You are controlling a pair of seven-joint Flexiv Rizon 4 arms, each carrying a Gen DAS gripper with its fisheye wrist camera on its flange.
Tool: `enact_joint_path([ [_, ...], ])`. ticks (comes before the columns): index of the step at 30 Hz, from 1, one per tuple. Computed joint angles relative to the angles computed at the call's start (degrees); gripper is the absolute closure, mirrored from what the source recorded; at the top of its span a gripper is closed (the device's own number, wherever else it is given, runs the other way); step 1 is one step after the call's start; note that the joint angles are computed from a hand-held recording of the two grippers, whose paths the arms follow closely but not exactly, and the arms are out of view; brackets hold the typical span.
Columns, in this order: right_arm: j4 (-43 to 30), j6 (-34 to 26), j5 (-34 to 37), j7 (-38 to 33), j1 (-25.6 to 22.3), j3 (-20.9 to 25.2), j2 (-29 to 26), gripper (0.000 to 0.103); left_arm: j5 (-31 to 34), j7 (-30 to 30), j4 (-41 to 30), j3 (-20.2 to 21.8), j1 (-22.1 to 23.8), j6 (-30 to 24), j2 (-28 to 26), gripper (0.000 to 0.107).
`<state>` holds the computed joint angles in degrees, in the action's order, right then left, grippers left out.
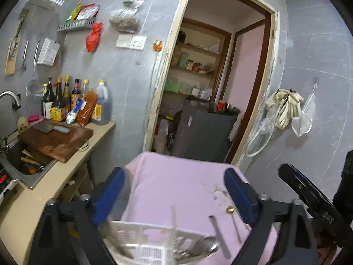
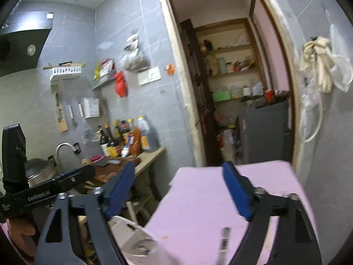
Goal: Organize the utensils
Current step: 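Move both tools back over the remaining cutlery on the tablecloth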
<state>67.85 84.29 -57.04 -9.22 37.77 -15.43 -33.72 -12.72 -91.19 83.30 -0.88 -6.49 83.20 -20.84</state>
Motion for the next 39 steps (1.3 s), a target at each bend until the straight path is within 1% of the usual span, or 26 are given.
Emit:
enact_joint_path([
  [1,0.94,0.07,-1.1,0.85,0.26,-1.22,0.89,0.012,0.62,-0.93,-0.72,0.57,-0.88,0.44,-0.56,0.009],
  [3,3.56,0.01,-4.82,2.84,0.4,-3.2,3.18,0.011,2.1,-2.83,-2.86,1.85,-2.87,1.04,-2.08,0.006],
  [4,4.89,-0.45,-6.6,3.08,-0.11,-3.18,4.34,0.01,3.22,-4.34,-4.06,3.2,-4.24,0.93,-2.86,0.005],
  [6,6.43,-1.65,-8.19,2.3,-1.63,-1.83,5.86,0.009,5.73,-7.7,-6.84,5.92,-7.23,0.51,-4.62,0.004],
  [8,8.37,-2.04,-9.08,1.38,-3.61,-0.15,7.48,0.004,7.62,-9.97,-8.89,7.31,-8.98,-0.18,-5.85,0.004],
  [12,12.13,-1.23,-9.43,0.01,-8.63,3.31,9.92,0.003,12.64,-16.55,-14.42,11.57,-13.63,-3.31,-8.98,0.004],
  [16,13.77,0.38,-6.29,-4.44,-13.35,6.51,10.05,0.003,17.92,-23.24,-20.07,14.62,-17.13,-7.56,-12.02,0.004],
  [18,14.35,1.49,-4.07,-6.88,-14.79,7.08,9.71,0.003,20.51,-26.59,-23.12,15.96,-18.67,-10.25,-13.67,0.004],
  [23,15.77,4.66,3.53,-14.67,-17.51,7.8,8.36,0.003,26.28,-33.69,-29.6,17.63,-21.09,-16.32,-17.35,0.004],
  [26,15.98,5.42,8.64,-20.18,-19.8,9.94,6.73,0.003,29.2,-37.13,-33.14,17.66,-21.58,-19.47,-19.62,0.004],
  [27,15.39,5.17,11.18,-23.33,-21.72,12.48,5.55,0.003,29.94,-37.8,-34.01,17.27,-21.5,-20.31,-20.24,0.004],
  [28,15.25,5.14,12.68,-25.03,-22.47,13.57,4.97,0.003,30.53,-38.28,-35.28,16.76,-21.31,-21.5,-21.05,0.004],
  [29,14.36,4.57,15.14,-28.14,-24.51,16.53,3.6,0.003,31.06,-38.68,-36.22,16.08,-21.07,-22.4,-21.82,0.004],
  [30,13.54,4.27,17.24,-30.77,-26.18,19.16,2.41,0.003,31.29,-38.63,-36.92,15.0,-20.64,-22.97,-22.64,0.004],
  [32,12.38,3.87,20.58,-34.52,-28.43,22.88,0.47,0.003,31.23,-37.99,-38.21,13.22,-19.89,-24.6,-24.05,0.004],
  [34,10.01,2.54,24.23,-39.14,-31.49,28.29,-2.52,0.003,30.44,-37.15,-39.39,11.66,-19.17,-26.5,-25.49,0.004],
  [35,9.32,2.23,25.47,-40.64,-32.15,29.63,-3.51,0.003,30.1,-36.94,-40.07,11.25,-18.92,-27.72,-26.28,0.004],
  [38,5.84,0.49,29.33,-46.45,-34.77,35.71,-7.67,0.003,29.39,-35.86,-41.5,10.36,-18.21,-30.02,-27.96,0.004],
  [39,3.79,-0.97,30.63,-49.1,-35.89,38.86,-9.65,0.004,29.13,-35.57,-41.81,10.16,-17.98,-30.82,-28.38,0.005],
])
